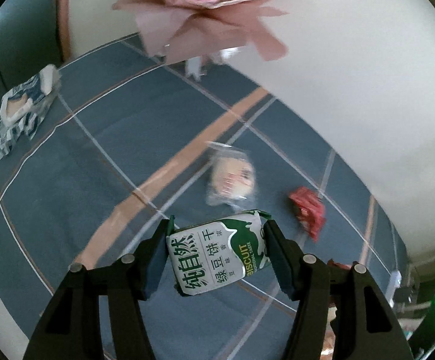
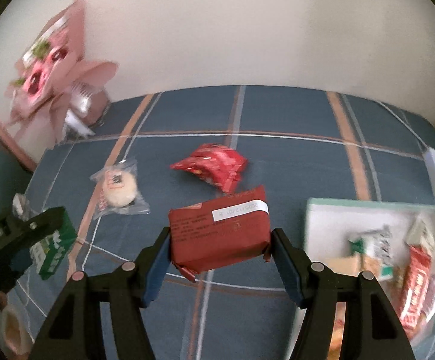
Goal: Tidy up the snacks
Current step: 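Carry the biscuit box and red wrapped box over the white tray, then open both grippers to drop the two boxes into the tray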
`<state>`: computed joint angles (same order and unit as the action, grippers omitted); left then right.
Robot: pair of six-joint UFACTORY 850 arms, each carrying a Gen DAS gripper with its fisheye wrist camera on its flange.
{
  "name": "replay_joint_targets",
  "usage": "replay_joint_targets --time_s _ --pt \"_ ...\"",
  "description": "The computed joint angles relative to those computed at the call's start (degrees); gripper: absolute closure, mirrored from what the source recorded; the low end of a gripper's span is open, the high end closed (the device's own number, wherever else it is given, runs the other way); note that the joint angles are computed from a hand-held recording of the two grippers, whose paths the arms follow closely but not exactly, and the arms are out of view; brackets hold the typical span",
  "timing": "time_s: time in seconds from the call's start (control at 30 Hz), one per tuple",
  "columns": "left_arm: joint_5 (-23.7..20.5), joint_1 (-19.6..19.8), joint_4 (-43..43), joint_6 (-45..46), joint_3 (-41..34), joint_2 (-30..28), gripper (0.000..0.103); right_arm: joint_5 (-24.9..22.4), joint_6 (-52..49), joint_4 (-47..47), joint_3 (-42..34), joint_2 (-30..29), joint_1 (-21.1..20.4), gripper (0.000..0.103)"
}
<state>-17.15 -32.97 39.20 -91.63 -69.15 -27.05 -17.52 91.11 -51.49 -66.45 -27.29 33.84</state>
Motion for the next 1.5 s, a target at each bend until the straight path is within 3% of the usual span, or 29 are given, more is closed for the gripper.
replay_joint_targets --time_s 0.23,0.7,1.03,1.37,1.5 --pt "-0.4 -5.3 -1.4 4.4 -4.8 -1.5 0.040 0.8 1.8 5.9 7.9 6.7 -5.3 0.035" --pt "-6.4 -14.0 -13.3 28.2 -23.4 -16.9 0.040 2.8 9.8 5.6 21.1 15.7 -17.8 0.035" --pt "-7.9 -15.9 -16.7 35.7 -32.5 -25.5 0.040 1.4 8.6 4.8 22.6 14.7 -21.4 0.035" --pt "-6.9 -15.7 -23.4 43.3 -35.2 -28.5 0.039 3.1 0.4 11.1 20.8 10.5 -22.2 0.034" --pt "-6.2 -15.7 -24.8 44.7 -34.7 -28.1 0.031 1.9 -4.2 15.0 19.9 9.4 -21.9 0.033"
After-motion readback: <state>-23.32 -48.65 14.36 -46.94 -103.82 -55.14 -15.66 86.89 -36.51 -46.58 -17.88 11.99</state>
